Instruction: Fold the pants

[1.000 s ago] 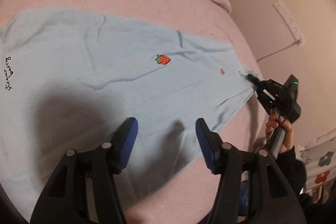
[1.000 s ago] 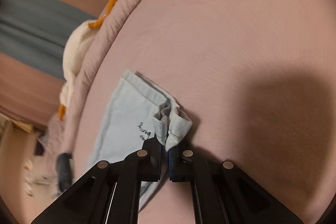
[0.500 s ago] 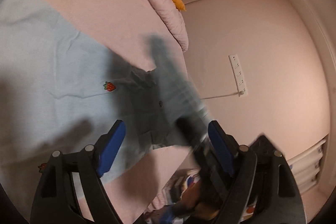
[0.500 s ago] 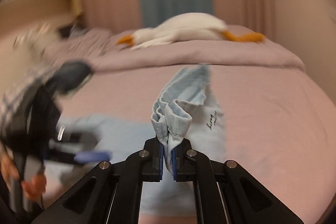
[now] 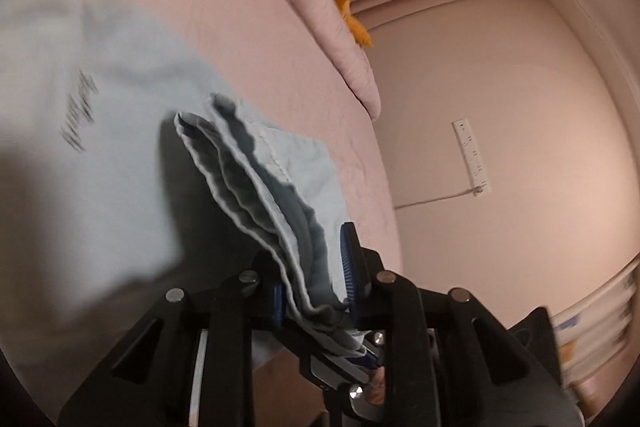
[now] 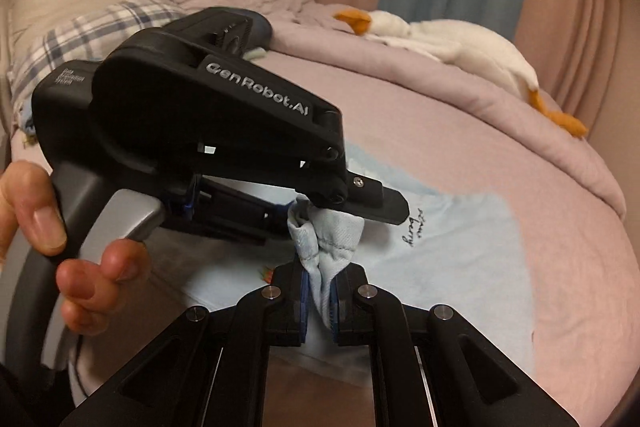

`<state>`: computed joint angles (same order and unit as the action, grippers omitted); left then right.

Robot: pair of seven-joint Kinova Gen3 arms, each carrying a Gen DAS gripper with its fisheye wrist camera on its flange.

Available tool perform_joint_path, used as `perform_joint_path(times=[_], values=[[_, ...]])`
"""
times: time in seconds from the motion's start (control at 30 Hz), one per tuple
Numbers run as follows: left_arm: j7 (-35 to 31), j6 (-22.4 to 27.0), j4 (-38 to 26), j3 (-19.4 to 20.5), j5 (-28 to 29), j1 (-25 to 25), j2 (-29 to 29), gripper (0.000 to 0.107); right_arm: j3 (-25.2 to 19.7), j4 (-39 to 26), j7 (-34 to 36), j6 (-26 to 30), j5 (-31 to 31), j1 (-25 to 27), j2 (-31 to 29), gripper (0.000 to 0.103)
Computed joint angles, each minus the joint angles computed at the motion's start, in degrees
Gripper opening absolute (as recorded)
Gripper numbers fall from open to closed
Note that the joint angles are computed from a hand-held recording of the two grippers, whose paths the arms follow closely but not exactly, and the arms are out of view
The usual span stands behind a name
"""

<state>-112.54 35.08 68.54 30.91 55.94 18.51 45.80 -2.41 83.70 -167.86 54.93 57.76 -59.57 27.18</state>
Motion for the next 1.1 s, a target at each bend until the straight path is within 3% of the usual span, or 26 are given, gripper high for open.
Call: perform_joint_path(times=[0.1,0.2,0.27,0.3,0.33,0.43,0.5,0.6,0.67,0.77,0.83,0.9,0.93,0.97,1.1], values=[[1.49,-1.99,2.36,-1.74,-3.72,-0.16,-2.83,0.021,-0.25,-1.64,1.72,-1.53,0.49,0.23,1.11,0.007],[8.29,-3.22,3.83,-9.7,-10.71,4.19,-6.04,0.019,0.91,-3.27,4.82,-3.7,-2.07,-0.35,3.11,0.008],[12.95,-2.65,4.09,-14.82,-15.33,7.08,-6.99,0.026,-1.34,-4.66,8.26,-4.87,-5.79,2.17,4.32,0.023],[15.28,-0.98,3.61,-16.23,-16.72,7.48,-6.68,0.028,-3.83,-5.26,9.82,-5.78,-8.12,4.83,5.34,0.045],[17.0,-0.24,3.24,-16.57,-17.18,7.54,-6.84,0.03,-5.26,-5.84,10.8,-5.76,-9.94,6.5,5.72,0.053],[18.62,-2.69,5.75,-14.16,-21.57,5.84,-9.49,0.044,-6.38,-3.01,9.76,-8.9,-11.62,8.75,2.88,0.053],[18.56,-4.91,6.37,-12.24,-23.14,5.0,-10.5,0.046,-7.57,1.72,5.5,-13.56,-10.4,10.97,-1.08,0.053],[14.73,-6.31,5.85,-7.26,-23.04,2.94,-10.0,0.046,-1.85,7.83,-1.49,-17.71,-10.88,9.35,-7.67,0.053],[11.98,-4.42,3.32,-5.19,-23.56,3.08,-8.51,0.045,3.46,9.69,-6.16,-15.81,-10.21,5.79,-9.26,0.053],[12.41,0.37,-2.9,-7.23,-26.66,7.44,-5.56,0.036,8.24,9.88,-9.66,-8.82,-12.16,3.48,-8.84,0.051],[16.0,3.45,-6.75,-10.47,-31.01,11.36,-3.84,0.022,6.12,9.15,-8.1,-6.0,-13.58,6.23,-8.19,0.038],[20.66,6.02,-8.36,-15.61,-34.97,15.12,-3.01,0.018,2.47,8.19,-6.01,-2.14,-15.35,8.94,-7.04,0.037],[22.43,6.24,-7.63,-17.03,-35.81,15.7,-2.96,0.007,0.91,7.49,-4.06,-1.37,-16.84,10.83,-6.19,0.035],[23.29,5.52,-5.83,-17.39,-35.72,15.21,-3.48,0.0,-0.29,7.8,-2.92,-1.52,-17.41,12.31,-5.65,0.034],[20.74,-0.24,3.55,-11.96,-32.85,8.63,-6.97,0.002,-2.54,3.92,0.98,3.58,-18.73,13.64,-4.7,0.034]])
